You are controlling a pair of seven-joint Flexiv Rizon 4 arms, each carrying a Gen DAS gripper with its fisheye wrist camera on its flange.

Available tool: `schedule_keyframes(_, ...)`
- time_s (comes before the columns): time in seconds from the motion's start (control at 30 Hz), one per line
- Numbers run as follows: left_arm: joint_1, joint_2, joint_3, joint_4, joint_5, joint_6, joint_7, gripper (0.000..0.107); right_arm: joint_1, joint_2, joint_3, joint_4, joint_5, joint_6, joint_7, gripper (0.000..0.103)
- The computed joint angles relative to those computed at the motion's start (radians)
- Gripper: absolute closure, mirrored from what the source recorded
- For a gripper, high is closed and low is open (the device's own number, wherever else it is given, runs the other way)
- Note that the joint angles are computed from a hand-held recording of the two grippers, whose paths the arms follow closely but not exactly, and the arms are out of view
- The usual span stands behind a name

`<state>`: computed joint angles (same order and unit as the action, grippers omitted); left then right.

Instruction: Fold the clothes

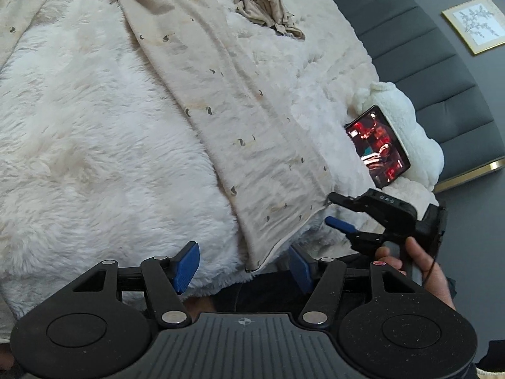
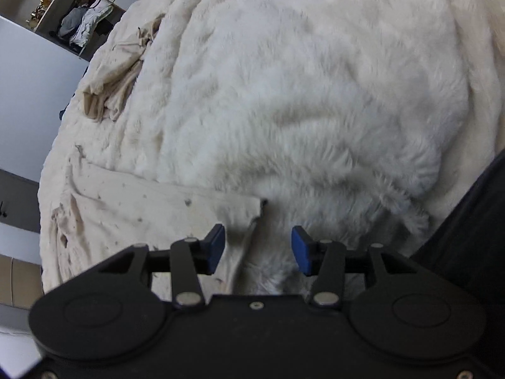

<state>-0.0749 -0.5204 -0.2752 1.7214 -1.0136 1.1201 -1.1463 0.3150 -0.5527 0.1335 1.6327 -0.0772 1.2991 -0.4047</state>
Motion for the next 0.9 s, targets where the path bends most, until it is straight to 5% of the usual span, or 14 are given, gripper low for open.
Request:
schedule_keyframes(0.17, 0.01, 0.034, -0.001, 0.035, -0.04, -0.005, 0.054, 0.051, 0.018, -0.071, -0.025, 0.055, 0.055, 0.31, 0.063, 0.055)
schedule_keyframes(0.33, 0.026, 0.057, 0.011, 0.05, -0.093, -0.025, 0.101, 0.051, -0.008, -0.122, 0.034, 0.101, 0.145, 0.567, 0.147, 0.1)
schedule_keyframes(0.5, 0.02, 0.104, 0.087, 0.052, -0.038, 0.059, 0.113, 0.048, 0.018, -0.118, 0.024, 0.114, 0.124, 0.717, 0.169, 0.103)
schedule_keyframes(0.63, -0.009, 0.125, 0.197, 0.039, 0.249, 0.135, -0.019, 0.032, 0.014, -0.086, 0.032, 0.105, 0.035, 0.704, 0.151, 0.103)
schedule_keyframes(0.73, 0.029, 0.137, 0.157, 0.06, 0.268, 0.142, -0.017, 0.029, 0.039, -0.031, -0.003, 0.102, -0.016, 0.568, 0.112, 0.103)
schedule_keyframes(0.83, 0.049, 0.14, 0.131, 0.076, 0.279, 0.139, -0.022, 0.029, 0.081, 0.035, -0.058, 0.075, -0.138, 0.275, 0.049, 0.103)
schedule_keyframes(0.9, 0.052, 0.139, 0.125, 0.086, 0.291, 0.141, -0.027, 0.029, 0.081, 0.049, -0.044, 0.052, -0.153, 0.185, 0.006, 0.103)
